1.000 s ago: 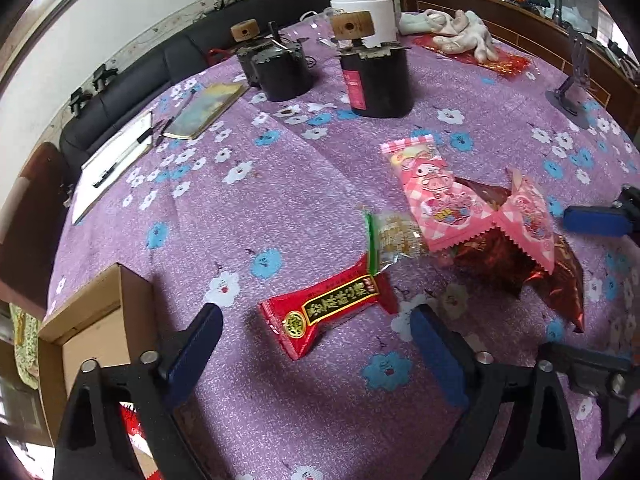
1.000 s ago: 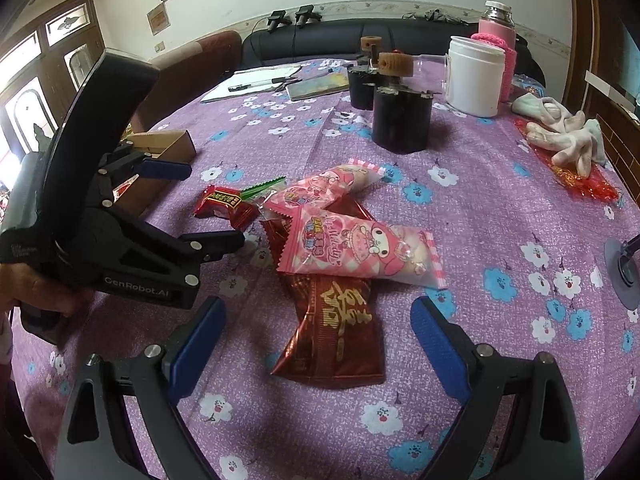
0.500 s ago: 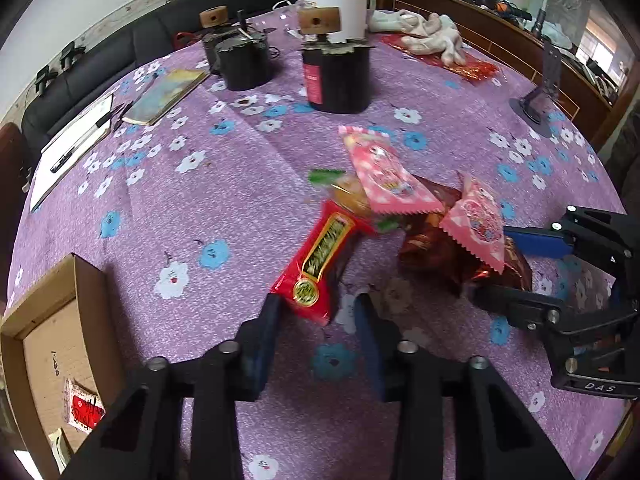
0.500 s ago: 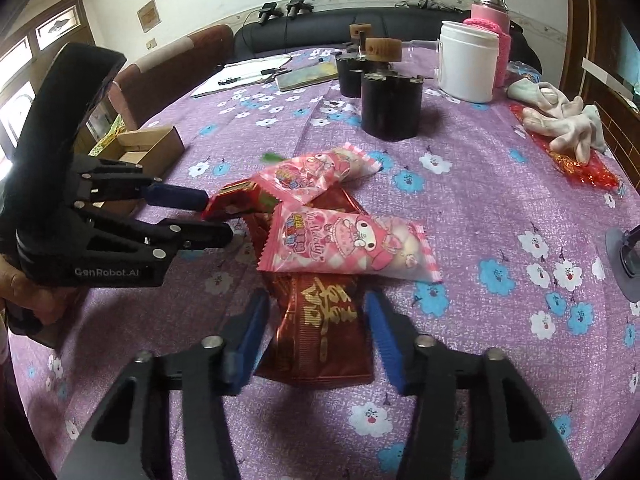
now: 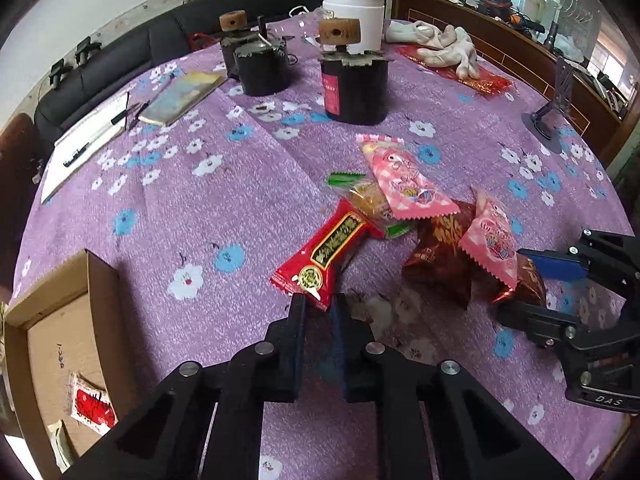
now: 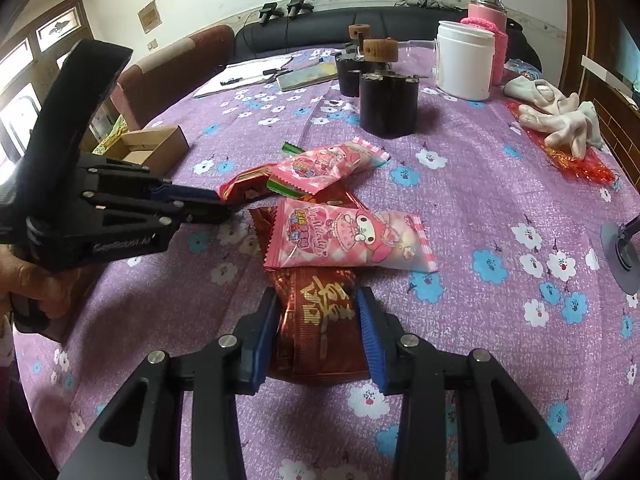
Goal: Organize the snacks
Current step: 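Grasp the brown-red packet with the right tool while the left tool grasps the red bar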
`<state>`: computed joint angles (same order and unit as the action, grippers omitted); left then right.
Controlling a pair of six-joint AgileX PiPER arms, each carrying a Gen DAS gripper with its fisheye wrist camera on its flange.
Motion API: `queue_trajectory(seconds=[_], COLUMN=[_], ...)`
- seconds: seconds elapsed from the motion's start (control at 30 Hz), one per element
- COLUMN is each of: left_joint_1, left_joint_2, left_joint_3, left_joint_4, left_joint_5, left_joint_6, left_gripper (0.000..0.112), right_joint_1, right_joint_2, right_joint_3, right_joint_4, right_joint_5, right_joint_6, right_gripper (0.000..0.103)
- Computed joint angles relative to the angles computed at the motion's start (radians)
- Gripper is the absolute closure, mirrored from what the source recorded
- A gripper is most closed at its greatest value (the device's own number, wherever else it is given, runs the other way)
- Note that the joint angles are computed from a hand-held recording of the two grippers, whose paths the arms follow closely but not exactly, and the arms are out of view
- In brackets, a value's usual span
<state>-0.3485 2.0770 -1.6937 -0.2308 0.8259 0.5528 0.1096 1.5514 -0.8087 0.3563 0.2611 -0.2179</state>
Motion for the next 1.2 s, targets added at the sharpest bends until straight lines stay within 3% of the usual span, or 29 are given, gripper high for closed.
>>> queue_trajectory(seconds=[0.03,0.1,0.17,0.23,0.27,0.37,0.6,0.63,0.67,0.7,0.77,0.83,1.2], left_joint_1=[-0.002,-0.015,-0.036,-0.047,-0.045,-0.030,-0.078,-0.085,-0.088,-0.087,-0.067,-0.064,-0.021], left_joint_2=[0.001,-0.005,-0.027,-0.071,-0.075,-0.047,0.021,0.031,0.043,0.056,0.075,0.079,-0.052], left_joint_3=[-0.002,0.009,0.045,0.111,0.116,0.052,-0.020,-0.029,-0.046,-0.069,-0.111,-0.121,0.050], left_joint_4=[-0.001,0.017,0.081,0.129,0.130,0.100,0.206,0.215,0.214,0.202,0.111,0.093,-0.041], left_joint_5=[0.005,-0.008,-0.070,-0.182,-0.198,-0.150,-0.134,-0.129,-0.111,-0.085,-0.031,-0.012,-0.061], left_joint_6=[0.007,0.012,-0.034,-0.059,-0.058,-0.041,-0.099,-0.102,-0.104,-0.104,-0.067,-0.074,-0.007], left_gripper=[0.099,0.078,0.022,0.014,0.014,0.014,0.015,0.023,0.039,0.045,0.073,0.086,0.092], right_joint_1=[-0.001,-0.005,-0.012,-0.017,-0.021,-0.028,-0.034,-0.034,-0.035,-0.036,-0.035,-0.038,-0.040], right_joint_2=[0.000,0.000,0.001,0.004,0.005,0.006,0.018,0.019,0.020,0.021,0.020,0.019,-0.039], right_joint_3=[0.000,0.000,0.002,0.000,-0.001,0.004,-0.005,-0.007,-0.009,-0.009,-0.009,-0.007,0.026], right_joint_4=[0.004,0.007,0.044,0.068,0.094,0.128,0.177,0.179,0.186,0.187,0.184,0.189,0.177], right_joint_5=[0.001,0.002,0.004,0.006,0.011,0.010,0.019,0.020,0.022,0.023,0.023,0.024,0.021], right_joint_6=[-0.005,-0.012,-0.048,-0.073,-0.101,-0.139,-0.192,-0.193,-0.201,-0.202,-0.199,-0.203,-0.183], right_gripper=[0.065,0.065,0.065,0.065,0.065,0.065,0.065,0.065,0.065,0.065,0.065,0.065,0.066])
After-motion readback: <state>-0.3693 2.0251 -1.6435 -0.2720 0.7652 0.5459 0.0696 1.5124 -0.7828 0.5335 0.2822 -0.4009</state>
